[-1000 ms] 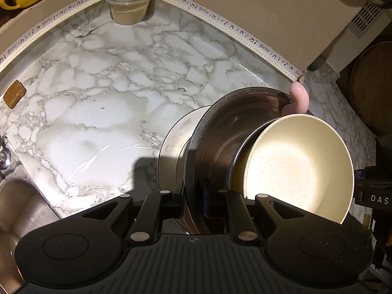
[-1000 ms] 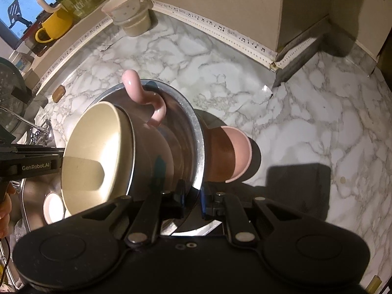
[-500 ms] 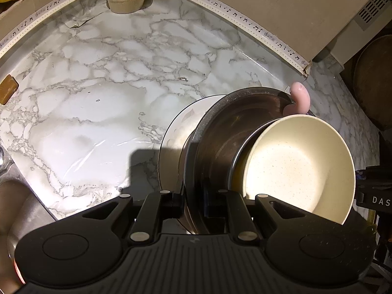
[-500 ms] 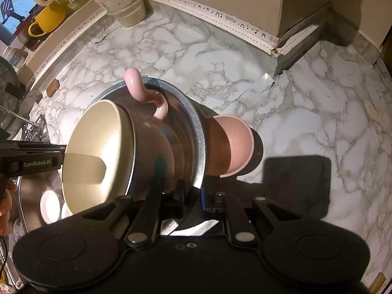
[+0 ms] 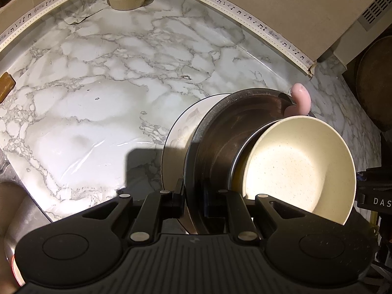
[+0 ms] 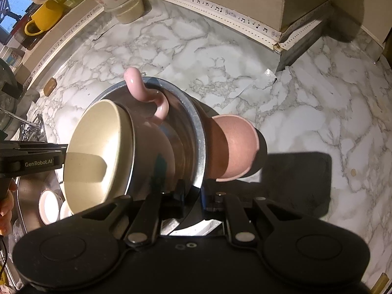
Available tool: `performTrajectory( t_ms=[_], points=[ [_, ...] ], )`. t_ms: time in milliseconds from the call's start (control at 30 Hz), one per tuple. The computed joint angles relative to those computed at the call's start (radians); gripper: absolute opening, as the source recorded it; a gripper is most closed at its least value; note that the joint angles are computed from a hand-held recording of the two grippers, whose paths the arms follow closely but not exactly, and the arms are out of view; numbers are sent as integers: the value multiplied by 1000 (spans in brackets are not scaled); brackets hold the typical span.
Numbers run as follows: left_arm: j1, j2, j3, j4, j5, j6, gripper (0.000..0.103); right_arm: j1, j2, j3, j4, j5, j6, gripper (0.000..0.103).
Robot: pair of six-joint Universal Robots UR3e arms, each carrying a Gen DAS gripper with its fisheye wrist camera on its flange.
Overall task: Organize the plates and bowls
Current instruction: 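Carry the steel basin with both grippers over the pink plate stack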
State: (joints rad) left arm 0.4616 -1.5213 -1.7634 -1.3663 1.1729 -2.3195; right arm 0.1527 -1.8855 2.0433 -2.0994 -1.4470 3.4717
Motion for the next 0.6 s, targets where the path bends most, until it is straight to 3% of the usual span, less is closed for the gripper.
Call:
performTrajectory(
  t_ms=[600],
  points=[
    [0,-3,-21,51,-14,17,14,7,32,-7,-30,-7,40,21]
  ],
)
